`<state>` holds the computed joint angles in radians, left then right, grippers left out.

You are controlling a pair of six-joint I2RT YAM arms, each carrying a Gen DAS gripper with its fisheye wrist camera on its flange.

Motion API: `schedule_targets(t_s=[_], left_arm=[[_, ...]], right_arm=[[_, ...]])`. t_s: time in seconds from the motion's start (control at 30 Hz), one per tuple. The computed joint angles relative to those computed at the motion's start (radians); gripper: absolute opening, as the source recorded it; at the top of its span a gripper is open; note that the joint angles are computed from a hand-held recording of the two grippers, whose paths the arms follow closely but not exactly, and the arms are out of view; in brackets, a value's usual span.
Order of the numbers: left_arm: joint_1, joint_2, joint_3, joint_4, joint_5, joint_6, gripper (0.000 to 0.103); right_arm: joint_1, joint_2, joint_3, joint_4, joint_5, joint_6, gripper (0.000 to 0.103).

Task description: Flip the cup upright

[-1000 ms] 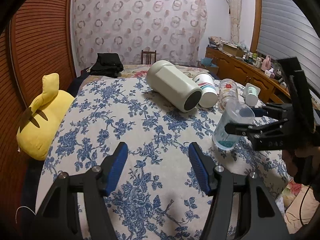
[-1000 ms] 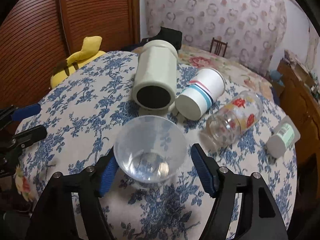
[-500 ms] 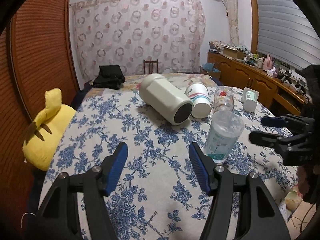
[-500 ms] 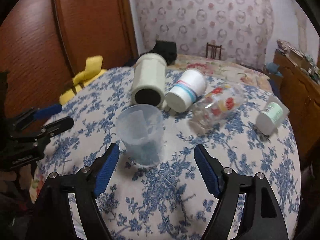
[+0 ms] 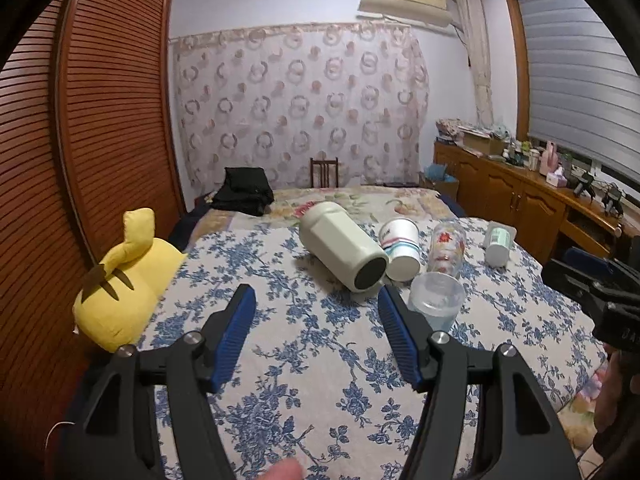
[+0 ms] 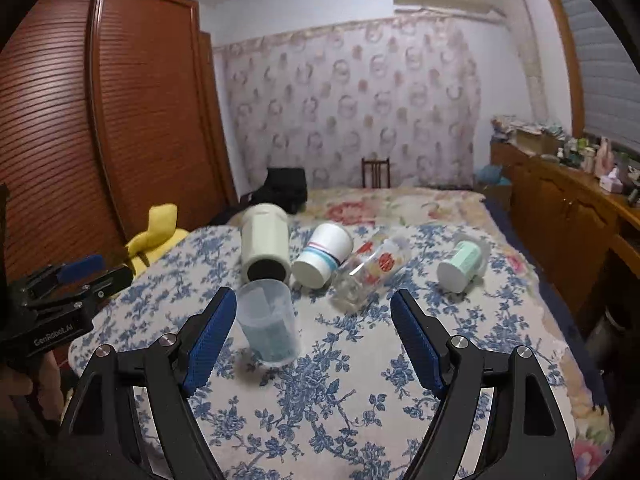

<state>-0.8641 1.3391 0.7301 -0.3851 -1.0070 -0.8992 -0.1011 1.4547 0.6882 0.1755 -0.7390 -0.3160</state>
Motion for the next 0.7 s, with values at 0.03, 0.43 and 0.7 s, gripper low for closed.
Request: schedule_targets(t_s=[0.03, 0.43, 0.7], left_arm=[[-0.007, -0.005, 0.001, -0.014, -0.008, -0.014, 0.063], [-0.023, -0.026, -0.012, -0.039, -0.019, -0.051, 0.064], [-0.023, -0.031, -0.017, -0.036, -0.018, -0.048, 0.064]], right_arm=[[-0.002, -0.011, -0.011, 0.007, 0.005, 0.003, 0.081], [-0.011, -0.024, -0.044, 0.035, 0.001, 0.004, 0.081], [-0.011, -0.025, -0.044, 0.032, 0.001, 0.004, 0.081]])
